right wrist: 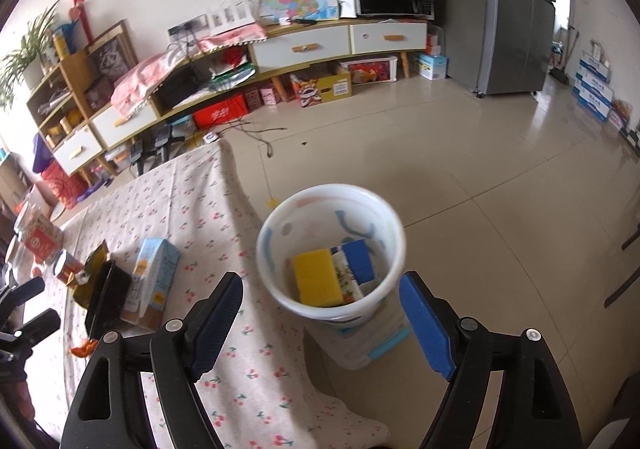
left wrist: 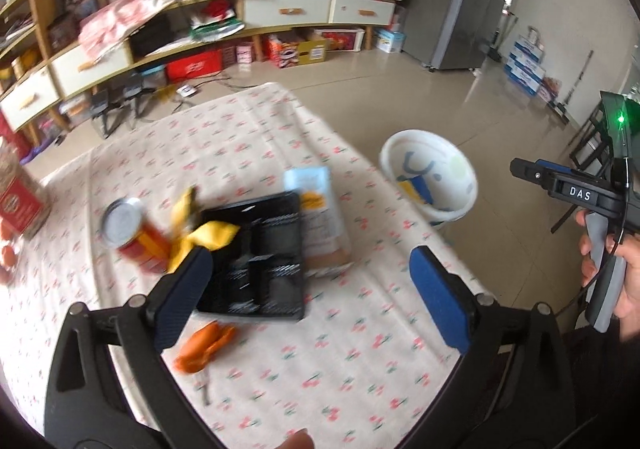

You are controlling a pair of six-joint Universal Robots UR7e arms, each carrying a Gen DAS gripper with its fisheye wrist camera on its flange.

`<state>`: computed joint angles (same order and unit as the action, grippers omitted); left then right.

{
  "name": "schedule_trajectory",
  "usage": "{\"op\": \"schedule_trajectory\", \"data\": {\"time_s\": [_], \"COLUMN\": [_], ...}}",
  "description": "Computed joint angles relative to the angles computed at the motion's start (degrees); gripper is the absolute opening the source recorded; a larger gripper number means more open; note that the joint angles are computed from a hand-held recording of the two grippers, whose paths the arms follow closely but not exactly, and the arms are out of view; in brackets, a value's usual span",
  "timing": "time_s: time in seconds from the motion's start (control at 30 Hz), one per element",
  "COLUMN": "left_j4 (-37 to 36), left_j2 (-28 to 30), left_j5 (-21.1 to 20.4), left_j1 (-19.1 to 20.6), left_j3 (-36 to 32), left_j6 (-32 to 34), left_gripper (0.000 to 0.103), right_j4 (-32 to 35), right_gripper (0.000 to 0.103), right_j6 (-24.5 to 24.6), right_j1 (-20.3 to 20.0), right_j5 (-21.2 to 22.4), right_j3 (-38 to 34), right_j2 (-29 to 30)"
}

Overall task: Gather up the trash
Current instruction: 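Move both tools back toward the black tray on the table, then grasp the black plastic tray edge with the right tool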

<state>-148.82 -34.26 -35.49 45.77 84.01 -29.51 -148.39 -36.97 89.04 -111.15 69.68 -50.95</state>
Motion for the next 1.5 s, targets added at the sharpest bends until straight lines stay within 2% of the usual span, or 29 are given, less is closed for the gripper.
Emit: {"op": "schedule_trajectory", "data": {"time_s": [0.13,0.3,0.37,0.43,0.7,0.97,1.17,1.5], "left_j4": [1.1,0.1,3.7,3.4,0.7,3.2,4.6,5.4], "left_j2": [-3.3,-6.5,-8.0,-9.1,-11.7,-15.2,-16.9,-19.5], "left_j5": [2.3,8.2,7.0,4.9,2.1,1.0,1.2,1.4], "left_j1": [0.2,0.7,1.4,2.1,3.1,4.2,4.6,4.7], "left_j3": [4.9,12.1,13.2,14.5,18.0,21.3,23.4,26.1], "left_j6": [-3.8,-11.5,-17.5,-20.7,-23.3,-30.5,-33.6,-36.2], "left_gripper": [0.099,0.099,0.099,0.099,0.099,0.099,0.099,0.099], "right_j4": [-0.8,-0.9,-0.9,-0.8,1.8,4.8,7.2,4.0], "right_gripper": [0.083,0.083,0.083,0.083,0.083,0.084,0.083,0.083], "right_j6": [-1.8,-3.9,-4.2,-4.7,-4.4,-3.8,-1.4,-1.1], "right_j1": [1.2,2.9,3.4,4.0,5.9,8.1,9.3,10.9], "right_j5": [-1.0,-2.3,-2.9,-3.5,-3.5,-2.6,-0.1,-7.1], "right_j3": [1.7,3.0,3.5,3.8,3.5,3.3,4.2,5.1], "right_j2": [0.7,2.4,3.1,3.8,6.7,9.0,9.8,14.5]}}
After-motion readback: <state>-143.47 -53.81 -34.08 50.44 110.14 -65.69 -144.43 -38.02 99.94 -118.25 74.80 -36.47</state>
